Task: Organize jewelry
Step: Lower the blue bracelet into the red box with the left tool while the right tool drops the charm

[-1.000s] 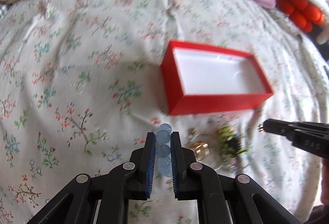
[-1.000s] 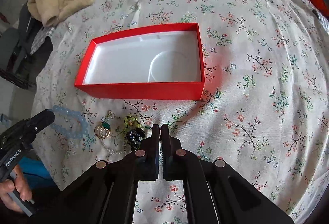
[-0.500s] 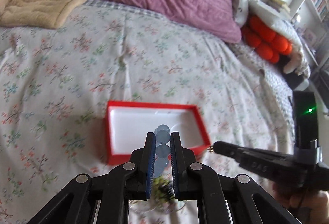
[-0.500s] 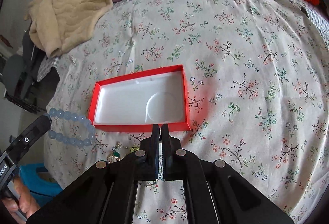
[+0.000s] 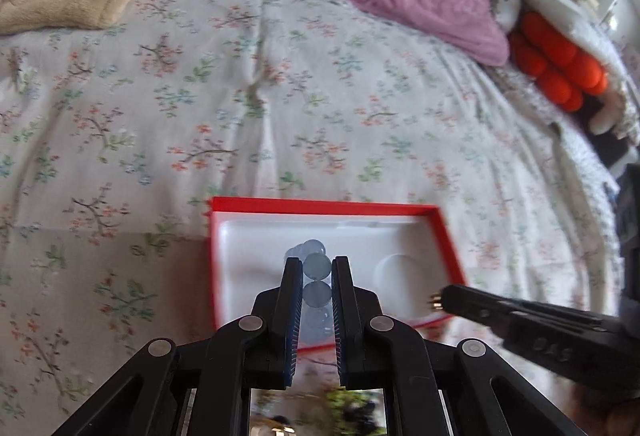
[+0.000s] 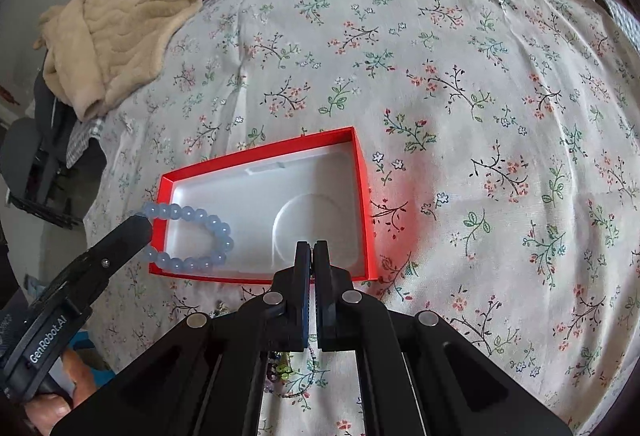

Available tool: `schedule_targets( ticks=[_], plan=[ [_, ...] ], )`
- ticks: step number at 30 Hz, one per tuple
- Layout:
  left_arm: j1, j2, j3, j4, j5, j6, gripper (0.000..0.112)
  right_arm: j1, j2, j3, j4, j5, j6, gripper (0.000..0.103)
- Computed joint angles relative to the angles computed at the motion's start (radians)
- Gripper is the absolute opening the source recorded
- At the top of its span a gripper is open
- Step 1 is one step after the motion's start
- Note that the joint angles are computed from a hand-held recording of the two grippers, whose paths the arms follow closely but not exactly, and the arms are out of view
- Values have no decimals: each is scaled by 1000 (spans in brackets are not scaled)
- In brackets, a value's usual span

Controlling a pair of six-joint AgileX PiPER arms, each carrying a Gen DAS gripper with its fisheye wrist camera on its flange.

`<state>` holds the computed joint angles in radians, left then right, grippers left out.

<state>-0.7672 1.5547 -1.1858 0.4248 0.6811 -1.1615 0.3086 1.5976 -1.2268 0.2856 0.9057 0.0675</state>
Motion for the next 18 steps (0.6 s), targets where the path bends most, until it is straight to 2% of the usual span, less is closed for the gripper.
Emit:
schedule_targets(
  ticks=[7, 13, 15, 16, 17, 18],
  plan=[
    [14, 26, 12, 23, 8, 21, 9, 17, 44, -13, 2, -17, 11, 2],
    [-14, 39, -17, 47, 60, 31, 10, 25, 44, -31, -12, -3, 10, 5],
    [-26, 32, -26, 55, 78, 30, 18, 22, 32, -33, -6, 6, -3, 7],
    [-30, 27, -29, 53, 90, 33, 27, 23, 24, -32, -13, 10, -2, 8],
    [-36, 21, -33, 50, 105, 33, 36, 24, 16, -32, -22, 13, 2, 14],
    [-39, 16, -35, 47, 118, 31, 38, 24, 6, -29, -28, 16, 3, 21]
  ],
)
